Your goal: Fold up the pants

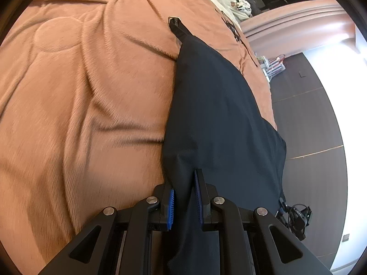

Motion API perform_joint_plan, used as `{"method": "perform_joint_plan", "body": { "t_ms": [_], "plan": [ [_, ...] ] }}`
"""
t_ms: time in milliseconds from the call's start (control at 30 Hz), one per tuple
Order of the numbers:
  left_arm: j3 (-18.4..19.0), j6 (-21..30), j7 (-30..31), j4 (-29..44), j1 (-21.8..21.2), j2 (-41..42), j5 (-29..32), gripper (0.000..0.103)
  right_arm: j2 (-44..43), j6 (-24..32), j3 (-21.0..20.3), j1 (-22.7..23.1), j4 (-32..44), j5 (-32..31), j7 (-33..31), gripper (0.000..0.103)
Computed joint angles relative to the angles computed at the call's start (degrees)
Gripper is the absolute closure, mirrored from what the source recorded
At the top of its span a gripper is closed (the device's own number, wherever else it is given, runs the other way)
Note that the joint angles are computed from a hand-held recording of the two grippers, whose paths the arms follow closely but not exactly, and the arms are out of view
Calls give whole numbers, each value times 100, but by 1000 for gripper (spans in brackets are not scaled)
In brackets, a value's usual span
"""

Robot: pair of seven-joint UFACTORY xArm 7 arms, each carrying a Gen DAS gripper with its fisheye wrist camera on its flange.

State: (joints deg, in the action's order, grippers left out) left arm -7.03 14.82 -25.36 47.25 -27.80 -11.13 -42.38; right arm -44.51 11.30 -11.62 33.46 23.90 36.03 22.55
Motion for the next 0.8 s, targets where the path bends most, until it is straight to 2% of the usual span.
{"method": "perform_joint_plan", "body": {
  "t_ms": [33, 67, 133, 267, 333, 400, 467, 500, 567, 600, 667, 733, 800],
  "plan": [
    [65, 8, 137, 64, -40, 60, -132, 88, 103, 60, -13, -29, 97, -35, 12, 78],
    [103, 20, 251, 104, -50, 98, -241, 88, 122, 137, 4, -78, 140, -59, 29, 55],
    [151, 20, 511, 143, -65, 157, -504, 88, 90, 29, 3, -32, 108, 17, -1, 39],
    [77, 112, 662, 288, 56, 285, -624, 88, 298, -204, -559, 778, 220, 275, -579, 39],
    [1, 79, 653, 219, 80, 225, -664, 88, 447, -370, -590, 874, 299, 355, -711, 39],
    [13, 58, 837, 189, 17, 198, -947, 90, 612, -493, -692, 967, 414, 455, -769, 41],
    [-88, -8, 645, 103, 84, 135, -665, 98, 788, -504, -678, 848, 476, 542, -627, 59],
    [-124, -15, 508, 83, 127, 118, -449, 99, 838, -541, -769, 913, 507, 618, -667, 63],
    [-175, 28, 117, 84, 218, 54, 7, 100, 809, -662, -1023, 1161, 502, 823, -815, 76],
    [-188, 6, -23, 69, 228, 6, 139, 100, 757, -663, -1029, 1166, 477, 893, -772, 78],
    [-188, -51, -259, 24, 245, -144, 400, 100, 610, -636, -775, 962, 391, 864, -601, 83],
    [-104, -8, -342, 49, 221, -239, 554, 100, 477, -592, -437, 715, 286, 752, -373, 84],
    [-22, 78, -378, -9, 215, -417, 669, 100, 391, -592, -336, 706, 252, 726, -192, 84]
  ]
}}
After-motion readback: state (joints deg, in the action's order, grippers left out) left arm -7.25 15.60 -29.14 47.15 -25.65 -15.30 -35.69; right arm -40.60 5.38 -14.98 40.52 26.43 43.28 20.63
